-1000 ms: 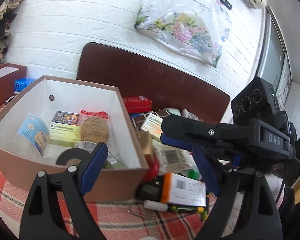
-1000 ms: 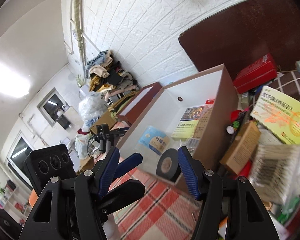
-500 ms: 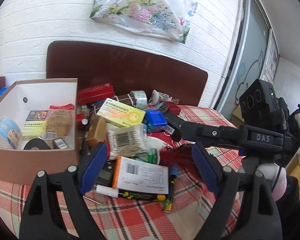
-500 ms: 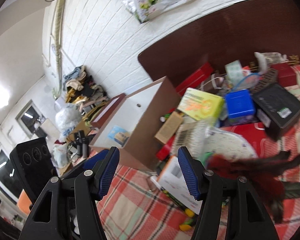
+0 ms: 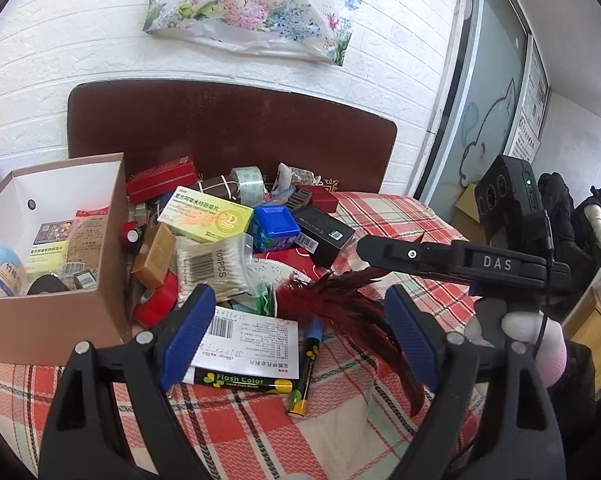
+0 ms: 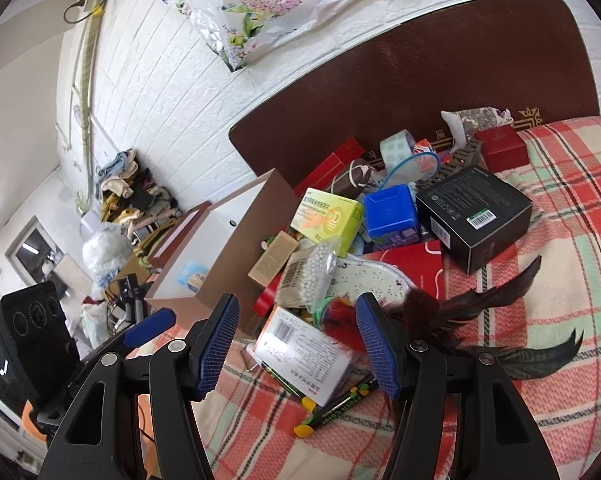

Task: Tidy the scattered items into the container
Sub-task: 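Move the right gripper back over the pile to the feather duster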

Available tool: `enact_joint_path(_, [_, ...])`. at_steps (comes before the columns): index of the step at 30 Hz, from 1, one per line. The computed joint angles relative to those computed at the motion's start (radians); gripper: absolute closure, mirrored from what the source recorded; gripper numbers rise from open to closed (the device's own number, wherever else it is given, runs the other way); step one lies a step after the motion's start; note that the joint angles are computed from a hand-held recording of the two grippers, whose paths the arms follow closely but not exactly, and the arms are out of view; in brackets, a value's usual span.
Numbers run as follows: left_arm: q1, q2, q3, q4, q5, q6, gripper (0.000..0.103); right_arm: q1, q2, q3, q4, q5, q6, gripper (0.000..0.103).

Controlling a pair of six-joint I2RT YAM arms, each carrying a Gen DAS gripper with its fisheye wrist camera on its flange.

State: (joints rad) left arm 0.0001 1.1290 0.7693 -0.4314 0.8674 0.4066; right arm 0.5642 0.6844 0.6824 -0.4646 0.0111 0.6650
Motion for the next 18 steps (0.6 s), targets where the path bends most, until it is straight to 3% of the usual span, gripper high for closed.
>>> enact_joint_path(18, [-0.184,0.106,-0.017,0.106,-0.19,-0.058,0.018,-0.192,0.0,-0.13,0.08,-0.216,-0.001,0.041])
